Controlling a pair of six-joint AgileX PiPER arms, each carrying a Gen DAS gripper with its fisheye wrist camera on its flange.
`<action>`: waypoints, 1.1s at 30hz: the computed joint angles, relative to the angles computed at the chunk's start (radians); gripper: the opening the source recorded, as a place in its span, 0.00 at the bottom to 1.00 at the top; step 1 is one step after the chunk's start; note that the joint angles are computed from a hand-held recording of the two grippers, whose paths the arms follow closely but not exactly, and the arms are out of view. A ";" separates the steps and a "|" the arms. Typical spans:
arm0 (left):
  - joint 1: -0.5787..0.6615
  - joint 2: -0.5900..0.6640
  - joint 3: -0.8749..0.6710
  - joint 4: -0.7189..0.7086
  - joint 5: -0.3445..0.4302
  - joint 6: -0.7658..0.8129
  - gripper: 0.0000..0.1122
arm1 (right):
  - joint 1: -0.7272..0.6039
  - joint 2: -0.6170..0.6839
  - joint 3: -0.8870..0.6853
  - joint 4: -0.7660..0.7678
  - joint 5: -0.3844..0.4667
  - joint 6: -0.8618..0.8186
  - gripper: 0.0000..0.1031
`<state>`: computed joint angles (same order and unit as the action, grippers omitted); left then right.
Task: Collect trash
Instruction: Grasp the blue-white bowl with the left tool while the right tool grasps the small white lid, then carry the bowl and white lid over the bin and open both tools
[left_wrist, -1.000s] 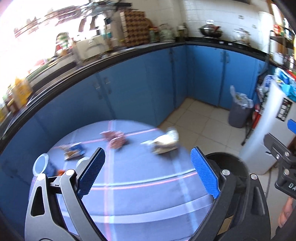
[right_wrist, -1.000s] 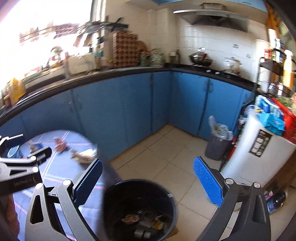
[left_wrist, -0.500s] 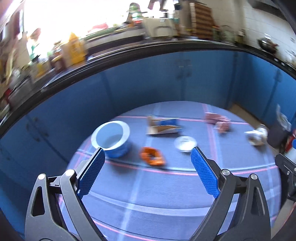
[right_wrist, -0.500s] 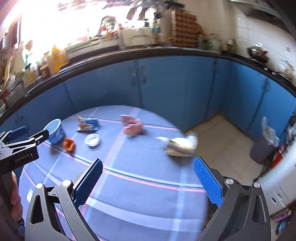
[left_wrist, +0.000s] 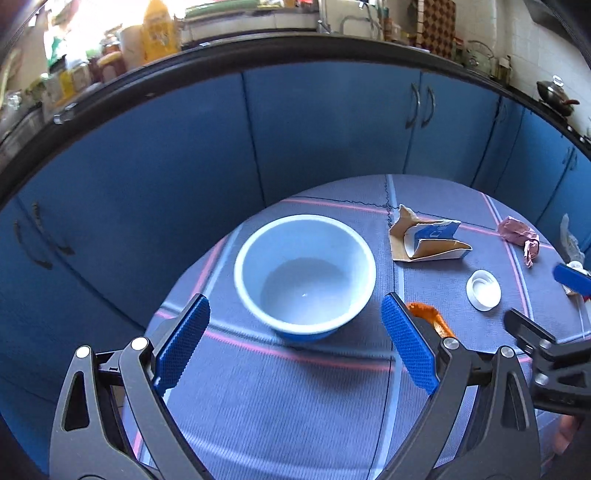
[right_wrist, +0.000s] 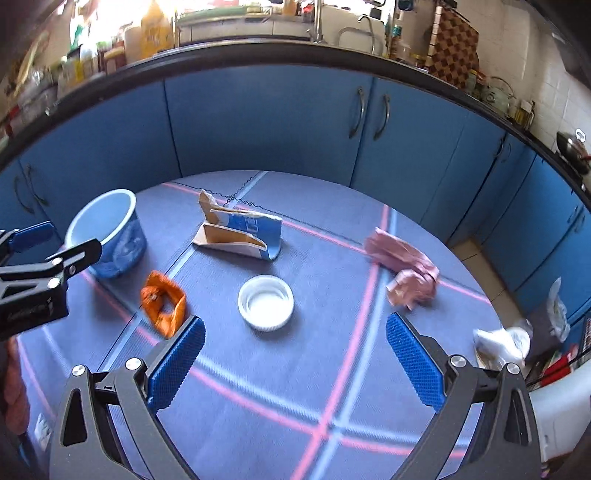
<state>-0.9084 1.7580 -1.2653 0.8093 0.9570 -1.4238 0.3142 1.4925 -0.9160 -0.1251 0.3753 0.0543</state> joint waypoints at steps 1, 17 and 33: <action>0.004 0.006 -0.003 0.003 -0.010 0.008 0.83 | 0.016 0.028 -0.020 -0.063 -0.003 0.064 0.93; 0.086 0.022 0.009 -0.050 -0.116 0.062 0.69 | 0.021 0.157 -0.126 0.061 0.081 -0.049 0.38; -0.160 -0.062 -0.076 0.031 0.111 -0.008 0.68 | -0.075 -0.239 0.073 0.147 0.151 -0.193 0.38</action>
<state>-1.0687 1.6962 -1.3417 0.8404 1.0680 -1.4321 0.2389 1.2538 -0.8425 0.0224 0.5266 -0.1384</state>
